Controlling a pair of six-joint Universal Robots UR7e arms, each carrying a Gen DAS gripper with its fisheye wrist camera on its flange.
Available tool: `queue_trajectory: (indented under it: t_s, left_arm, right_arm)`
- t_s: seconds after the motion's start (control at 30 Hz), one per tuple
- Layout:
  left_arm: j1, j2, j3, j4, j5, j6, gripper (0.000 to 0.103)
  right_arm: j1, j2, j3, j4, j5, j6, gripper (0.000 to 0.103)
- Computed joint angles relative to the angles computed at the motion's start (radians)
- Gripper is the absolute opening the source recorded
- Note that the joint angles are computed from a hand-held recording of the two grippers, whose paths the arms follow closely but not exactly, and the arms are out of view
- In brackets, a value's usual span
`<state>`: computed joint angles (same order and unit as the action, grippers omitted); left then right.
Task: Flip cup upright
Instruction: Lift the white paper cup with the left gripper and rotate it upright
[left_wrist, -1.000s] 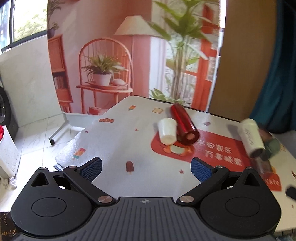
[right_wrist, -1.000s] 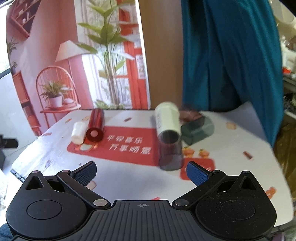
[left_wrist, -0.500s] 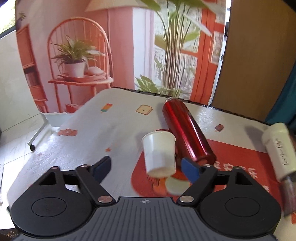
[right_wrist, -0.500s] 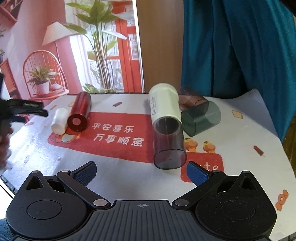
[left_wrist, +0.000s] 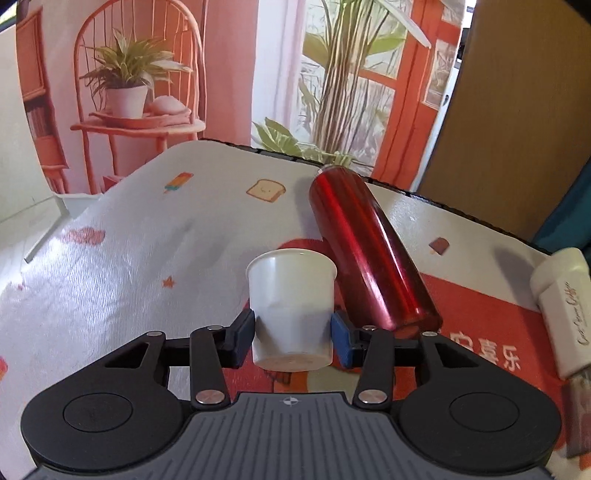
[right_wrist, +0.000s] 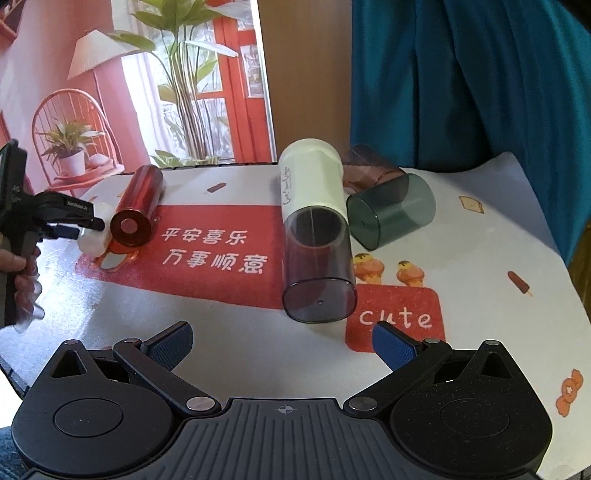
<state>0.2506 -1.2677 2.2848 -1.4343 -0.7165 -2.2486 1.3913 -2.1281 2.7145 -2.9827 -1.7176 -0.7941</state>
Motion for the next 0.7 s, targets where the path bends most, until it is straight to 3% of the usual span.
queue_trajectory:
  t_s: [0.37, 0.4, 0.43, 0.47, 0.6, 0.7]
  left_arm:
    - [-0.202, 0.049, 0.015, -0.084, -0.207, -0.123, 0.045]
    - [-0.215, 0.055, 0.023, -0.126, -0.230, -0.133, 0.043]
    - [-0.225, 0.066, 0.027, -0.161, -0.250, -0.136, 0.024]
    - [-0.230, 0.081, 0.030, -0.197, -0.270, -0.120, 0.011]
    - [-0.246, 0.132, 0.037, -0.293, -0.315, -0.105, 0.011]
    - [-0.264, 0.136, 0.030, -0.303, -0.300, -0.111, 0.012]
  right_arm:
    - [-0.009, -0.170, 0.025, 0.202, 0.030, -0.008, 0.103]
    - [-0.014, -0.195, 0.027, 0.224, 0.040, -0.012, 0.103]
    - [-0.019, -0.216, 0.027, 0.244, 0.049, -0.014, 0.103]
    - [-0.027, -0.235, 0.026, 0.264, 0.058, -0.019, 0.103]
    - [-0.073, -0.319, 0.020, 0.349, 0.099, -0.044, 0.103]
    - [-0.121, -0.377, 0.012, 0.405, 0.139, -0.068, 0.103]
